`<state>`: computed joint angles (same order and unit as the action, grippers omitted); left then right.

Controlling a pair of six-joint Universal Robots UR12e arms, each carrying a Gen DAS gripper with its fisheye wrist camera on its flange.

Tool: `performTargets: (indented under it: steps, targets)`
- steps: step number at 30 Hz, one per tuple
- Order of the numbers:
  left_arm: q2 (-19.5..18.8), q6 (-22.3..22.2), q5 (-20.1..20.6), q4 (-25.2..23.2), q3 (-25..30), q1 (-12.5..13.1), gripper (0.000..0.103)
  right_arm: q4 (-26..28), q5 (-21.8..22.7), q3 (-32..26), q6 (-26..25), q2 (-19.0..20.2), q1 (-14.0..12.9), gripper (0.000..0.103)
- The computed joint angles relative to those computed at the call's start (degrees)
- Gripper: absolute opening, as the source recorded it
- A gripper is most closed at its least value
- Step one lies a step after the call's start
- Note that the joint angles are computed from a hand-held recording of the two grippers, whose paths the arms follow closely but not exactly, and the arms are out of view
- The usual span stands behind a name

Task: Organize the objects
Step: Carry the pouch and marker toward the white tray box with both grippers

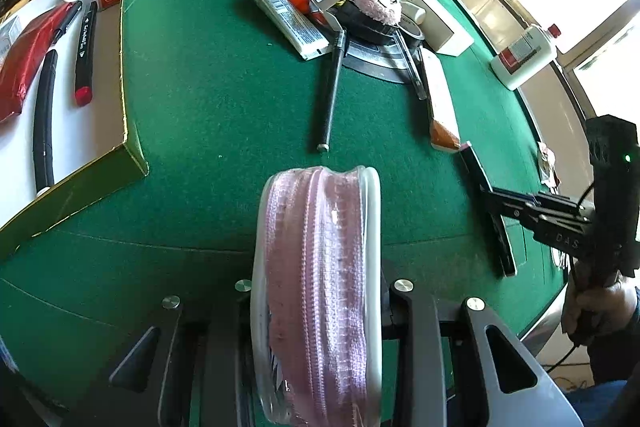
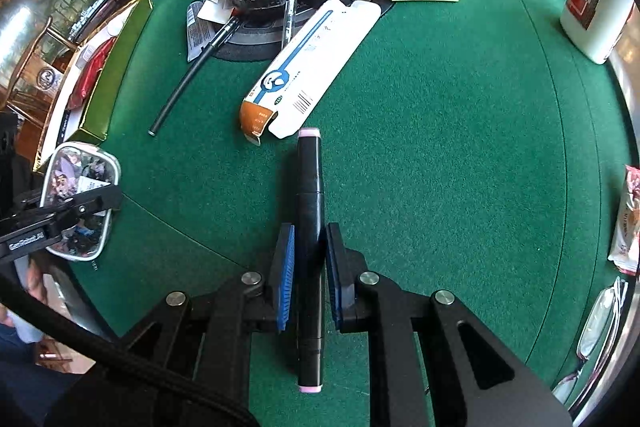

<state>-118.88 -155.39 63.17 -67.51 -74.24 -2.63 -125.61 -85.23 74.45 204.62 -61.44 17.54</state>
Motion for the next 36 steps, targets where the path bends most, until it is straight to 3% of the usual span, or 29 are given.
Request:
performTargets:
  steps: [16, 25, 29, 36]
  targets:
    - [0.97, 2.71, 0.38, -0.12, -1.44, 0.87, 0.027, 6.67, -12.29, -4.38, -3.45, 1.98, 3.23, 0.017]
    - [1.15, 3.03, 0.49, 0.44, -1.74, 0.81, 0.027, 3.81, -12.94, -2.87, -3.48, 1.42, 3.49, 0.018]
    - [1.23, 3.14, 0.97, 0.9, -1.86, 0.66, 0.027, 3.18, -11.28, -3.06, -3.05, 1.67, 3.17, 0.02]
    - [1.82, 2.72, 2.72, 3.62, -3.07, 0.13, 0.027, 2.48, -10.24, -3.14, -1.88, 1.83, 2.71, 0.013]
